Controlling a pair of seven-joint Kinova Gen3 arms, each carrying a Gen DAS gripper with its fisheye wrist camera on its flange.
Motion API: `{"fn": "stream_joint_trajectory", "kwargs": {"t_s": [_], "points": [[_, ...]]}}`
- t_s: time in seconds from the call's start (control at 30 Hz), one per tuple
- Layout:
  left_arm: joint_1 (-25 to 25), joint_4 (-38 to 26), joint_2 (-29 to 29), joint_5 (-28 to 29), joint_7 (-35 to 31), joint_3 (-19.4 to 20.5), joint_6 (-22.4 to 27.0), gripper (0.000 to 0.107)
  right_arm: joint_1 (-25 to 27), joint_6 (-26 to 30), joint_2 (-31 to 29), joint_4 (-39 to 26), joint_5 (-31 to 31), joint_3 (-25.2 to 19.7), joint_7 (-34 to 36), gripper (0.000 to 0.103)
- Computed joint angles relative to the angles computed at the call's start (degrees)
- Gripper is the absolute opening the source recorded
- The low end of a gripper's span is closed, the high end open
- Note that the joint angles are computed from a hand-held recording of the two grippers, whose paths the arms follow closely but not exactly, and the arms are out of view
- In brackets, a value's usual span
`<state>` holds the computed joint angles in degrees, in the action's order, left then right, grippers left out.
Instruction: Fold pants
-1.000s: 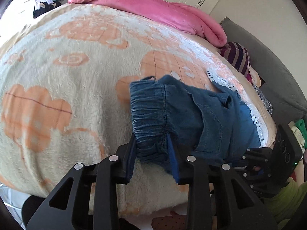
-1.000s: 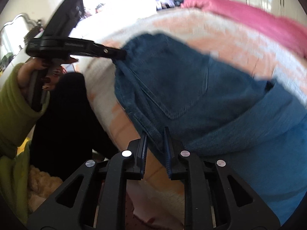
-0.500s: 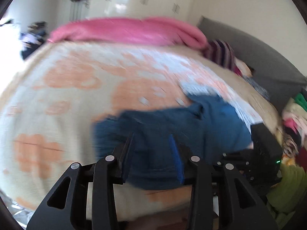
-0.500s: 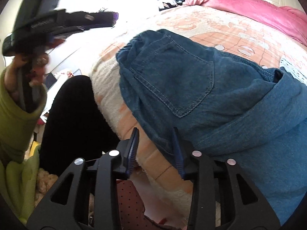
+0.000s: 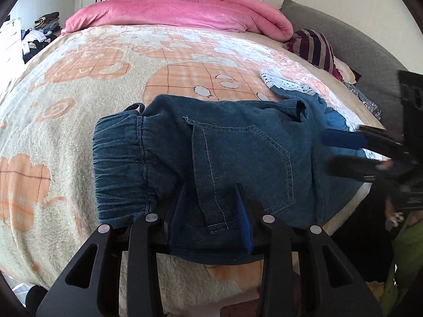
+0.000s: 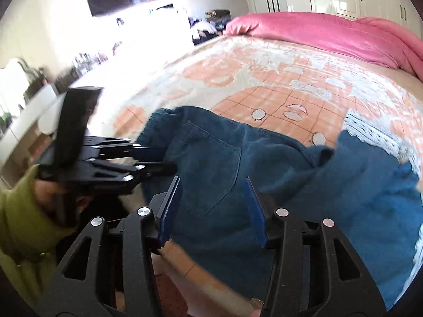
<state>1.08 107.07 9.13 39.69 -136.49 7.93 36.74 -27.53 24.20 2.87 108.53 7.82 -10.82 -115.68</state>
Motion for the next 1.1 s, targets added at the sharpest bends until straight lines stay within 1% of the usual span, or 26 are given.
{"fn": "stream_joint_trajectory", "kwargs": {"t_s": [0.03,0.07,0.1,0.13,0.17,0.2,0.27,0.33,0.37,0.43,0.47,0.5,0.53,0.6,0.63,0.67,0.7,0.73,0.8,0.93,1.03,1.1], "points": [[-0.07,0.31,-0.22,0.21,-0.30,0.03,-0.13,0.035,0.54,1.60,2.65,-1.29,0.60,-0.58,-1.42,0.044],[-0.03,0.41,-0.25,0.31,-0.33,0.01,-0.24,0.035,2.14,2.85,5.04,-2.29,0.26,-2.15,-1.92,0.044],[-0.06,0.40,-0.25,0.40,-0.38,-0.02,-0.18,0.035,3.92,3.17,6.88,-2.42,-1.01,-3.31,-1.49,0.044],[-0.09,0.35,-0.14,0.60,-0.46,-0.01,-0.10,0.035,6.57,2.56,7.66,-2.03,-3.21,-5.40,-0.30,0.046],[-0.03,0.51,-0.23,0.71,-0.36,-0.03,-0.39,0.035,8.40,1.01,7.37,-1.23,-5.54,-6.62,1.39,0.048],[-0.07,0.62,-0.30,0.96,-0.39,-0.04,-0.53,0.035,9.16,0.40,7.09,-0.86,-7.87,-6.83,3.47,0.051],[-0.10,0.69,-0.54,1.26,-0.15,-0.12,-0.56,0.035,11.81,0.38,5.48,-0.23,-12.53,-8.18,7.76,0.050],[-0.69,0.87,-1.59,2.50,-0.78,-0.29,0.17,0.036,12.90,-1.72,2.01,1.71,-15.55,-8.03,9.50,0.050],[-0.82,1.10,-2.30,3.15,-1.28,-0.46,0.27,0.036,12.28,-3.01,-0.18,3.13,-15.66,-6.82,8.99,0.051],[-1.12,1.69,-4.04,4.63,-2.17,-1.14,0.75,0.040,9.12,-3.84,-4.02,5.63,-13.33,-2.38,5.22,0.055],[-1.16,1.95,-4.76,5.46,-2.80,-1.55,0.98,0.042,8.54,-3.80,-5.75,6.68,-11.91,-1.00,2.89,0.056],[-1.15,2.14,-5.46,6.15,-3.37,-1.99,1.26,0.045,8.77,-3.37,-6.72,6.92,-10.40,-0.69,0.56,0.057],[-0.98,2.25,-6.36,6.56,-3.48,-2.40,1.35,0.046,10.05,-2.82,-8.52,7.81,-8.98,-1.04,-1.77,0.057],[-0.69,2.25,-7.59,8.39,-4.74,-3.22,2.05,0.048,13.45,-1.36,-10.82,8.62,-4.96,-3.06,-6.43,0.057],[-0.40,2.12,-7.96,9.07,-5.50,-3.52,2.47,0.049,13.65,-0.67,-11.70,8.88,-2.94,-2.76,-8.34,0.058],[0.11,1.72,-8.15,8.82,-5.53,-3.59,2.69,0.050,12.81,0.04,-11.92,8.65,-1.50,-1.50,-9.43,0.058],[0.68,1.25,-8.27,8.44,-5.49,-3.56,2.75,0.051,13.04,0.91,-11.70,7.92,-0.49,-1.16,-9.98,0.058],[1.18,0.85,-8.28,9.00,-6.38,-3.50,2.90,0.051,14.23,2.40,-11.31,6.70,1.44,-1.72,-11.11,0.058],[2.07,-0.15,-7.61,9.25,-6.70,-3.29,3.79,0.051,14.73,3.68,-11.16,5.63,3.39,-1.27,-11.53,0.058],[3.10,-2.97,-4.05,10.56,-7.44,-1.94,7.85,0.051,15.33,5.40,-9.35,2.24,6.50,0.06,-11.40,0.062],[4.02,-4.77,-1.11,10.43,-7.44,-0.23,10.21,0.051,14.91,6.80,-7.56,-0.27,6.49,1.43,-9.73,0.062],[4.62,-6.04,1.09,10.13,-7.13,0.96,11.50,0.051,14.47,8.93,-5.58,-2.92,5.55,2.47,-7.80,0.062]]}}
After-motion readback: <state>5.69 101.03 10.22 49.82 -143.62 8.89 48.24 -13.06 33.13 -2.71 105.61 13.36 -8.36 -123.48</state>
